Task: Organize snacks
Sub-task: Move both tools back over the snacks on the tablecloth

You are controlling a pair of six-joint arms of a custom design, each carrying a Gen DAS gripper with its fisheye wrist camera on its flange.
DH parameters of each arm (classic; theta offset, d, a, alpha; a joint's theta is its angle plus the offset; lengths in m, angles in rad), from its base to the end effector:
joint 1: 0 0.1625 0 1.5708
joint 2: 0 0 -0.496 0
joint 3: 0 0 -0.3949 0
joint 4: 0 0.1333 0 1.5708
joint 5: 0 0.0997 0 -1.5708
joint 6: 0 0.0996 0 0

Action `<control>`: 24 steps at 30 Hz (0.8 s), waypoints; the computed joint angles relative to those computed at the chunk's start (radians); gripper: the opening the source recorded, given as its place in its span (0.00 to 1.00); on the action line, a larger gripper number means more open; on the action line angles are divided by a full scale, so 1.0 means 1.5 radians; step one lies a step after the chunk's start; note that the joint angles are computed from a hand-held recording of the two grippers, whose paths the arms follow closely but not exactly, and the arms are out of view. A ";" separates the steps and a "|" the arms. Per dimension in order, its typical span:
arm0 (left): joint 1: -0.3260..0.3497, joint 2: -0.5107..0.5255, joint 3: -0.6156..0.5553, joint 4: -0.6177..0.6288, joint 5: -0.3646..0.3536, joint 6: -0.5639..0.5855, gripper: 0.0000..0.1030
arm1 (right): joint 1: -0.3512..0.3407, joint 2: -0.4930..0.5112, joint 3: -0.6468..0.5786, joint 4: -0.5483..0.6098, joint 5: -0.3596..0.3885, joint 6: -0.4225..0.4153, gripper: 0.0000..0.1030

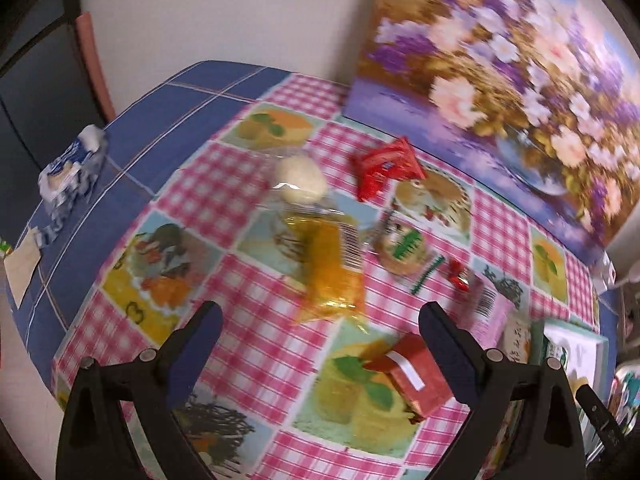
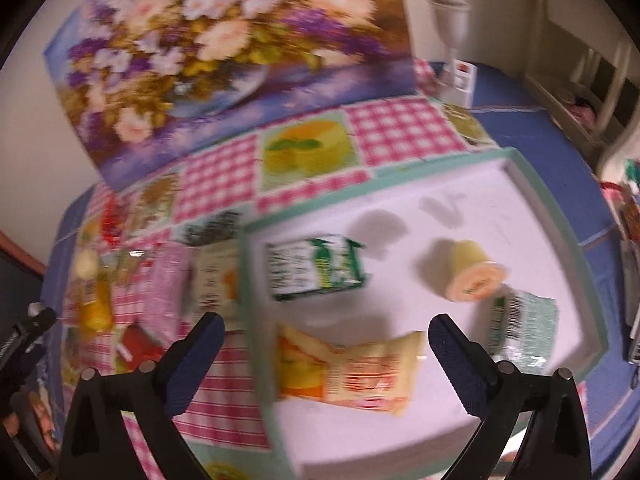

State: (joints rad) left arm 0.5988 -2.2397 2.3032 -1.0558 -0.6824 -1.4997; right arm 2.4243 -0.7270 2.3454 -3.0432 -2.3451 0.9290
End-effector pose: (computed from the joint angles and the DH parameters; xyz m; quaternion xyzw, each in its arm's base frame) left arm 0.0067 -0.2504 0.4194 -0.1074 0.8675 -0.3043 0.3786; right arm 0.3735 -0.2413 0.0128 -0.0073 -0.9239 0.2505 0.2892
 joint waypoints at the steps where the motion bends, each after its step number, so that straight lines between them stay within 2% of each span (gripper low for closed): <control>1: 0.003 -0.004 -0.002 0.001 0.001 0.001 0.96 | 0.003 0.005 -0.005 -0.005 0.001 -0.007 1.00; 8: 0.046 -0.009 0.008 -0.070 -0.010 0.075 0.96 | 0.013 0.053 -0.050 -0.026 0.038 -0.074 1.00; 18: 0.107 0.019 0.040 -0.210 -0.040 0.189 0.96 | 0.016 0.111 -0.109 0.020 0.072 -0.100 1.00; 24: 0.140 0.052 0.063 -0.296 -0.068 0.242 0.96 | 0.015 0.124 -0.127 0.052 0.061 -0.100 1.00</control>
